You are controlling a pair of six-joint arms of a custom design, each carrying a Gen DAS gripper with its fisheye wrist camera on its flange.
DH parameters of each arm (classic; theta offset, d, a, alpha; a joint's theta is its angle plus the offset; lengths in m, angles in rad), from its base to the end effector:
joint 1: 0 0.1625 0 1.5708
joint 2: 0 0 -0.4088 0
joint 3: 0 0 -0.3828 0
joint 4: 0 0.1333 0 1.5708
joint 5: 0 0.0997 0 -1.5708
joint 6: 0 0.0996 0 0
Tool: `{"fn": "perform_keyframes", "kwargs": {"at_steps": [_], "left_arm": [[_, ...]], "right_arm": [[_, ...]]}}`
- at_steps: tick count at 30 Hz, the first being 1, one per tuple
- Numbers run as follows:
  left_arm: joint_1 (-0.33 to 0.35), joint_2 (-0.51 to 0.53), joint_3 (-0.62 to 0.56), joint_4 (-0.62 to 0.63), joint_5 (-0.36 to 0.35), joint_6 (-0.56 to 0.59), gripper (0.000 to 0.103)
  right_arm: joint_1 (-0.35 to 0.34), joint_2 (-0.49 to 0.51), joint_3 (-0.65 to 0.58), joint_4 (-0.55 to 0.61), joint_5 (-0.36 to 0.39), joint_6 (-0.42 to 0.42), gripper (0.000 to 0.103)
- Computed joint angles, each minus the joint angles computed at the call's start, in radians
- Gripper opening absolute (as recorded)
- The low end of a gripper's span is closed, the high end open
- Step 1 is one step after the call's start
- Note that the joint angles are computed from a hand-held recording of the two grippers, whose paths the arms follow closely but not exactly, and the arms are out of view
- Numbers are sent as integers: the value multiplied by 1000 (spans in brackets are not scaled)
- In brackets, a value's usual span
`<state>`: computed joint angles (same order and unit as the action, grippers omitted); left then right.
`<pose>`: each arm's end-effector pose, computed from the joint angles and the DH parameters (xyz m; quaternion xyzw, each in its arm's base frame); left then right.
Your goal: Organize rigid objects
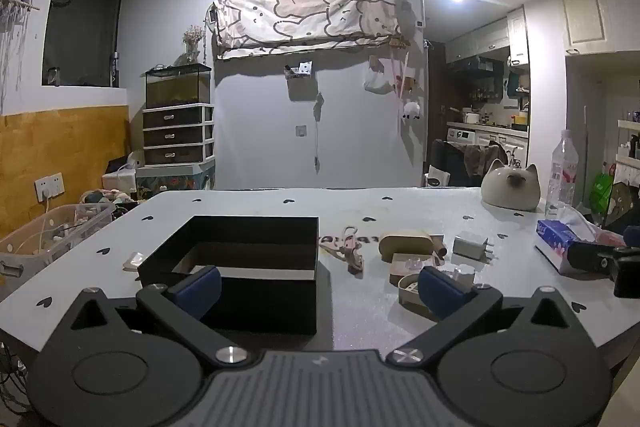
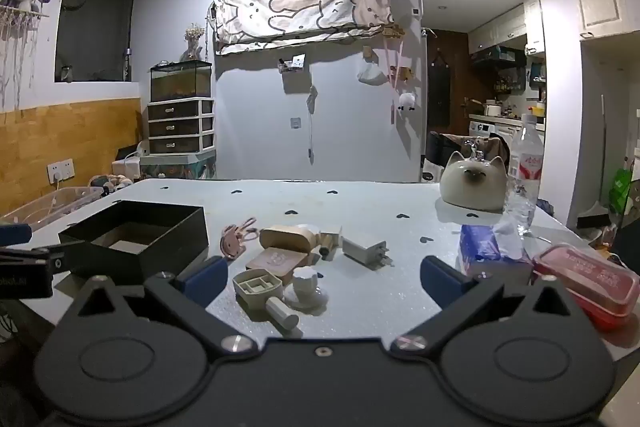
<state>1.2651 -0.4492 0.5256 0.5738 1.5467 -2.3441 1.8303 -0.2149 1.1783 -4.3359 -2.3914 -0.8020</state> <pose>-0.1020 -0.7740 0.1712 0.4649 0.7658 -0.4282 0.1186 0.2281 -0.6235 0.0479 0.0186 -0.6493 0.6262 0.4312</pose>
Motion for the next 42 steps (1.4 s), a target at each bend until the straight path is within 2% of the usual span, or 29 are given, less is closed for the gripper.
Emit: {"fn": "perform_keyframes", "kwargs": {"at_steps": [9,13,20,42], "left_arm": [[-3,1,3,6,-5,-3,103],[3,27,-52,34,0,0,103],[6,4,2,-2,-1,2,103],[0,-2,7,-1,-5,4,103]], "right_arm": [[1,1,-3,0,-3,1,103],[3,4,-11,3,-10,1,103],[0,2,-10,5,-11,3,103],[0,5,-13,2,-14,-5,103]]}}
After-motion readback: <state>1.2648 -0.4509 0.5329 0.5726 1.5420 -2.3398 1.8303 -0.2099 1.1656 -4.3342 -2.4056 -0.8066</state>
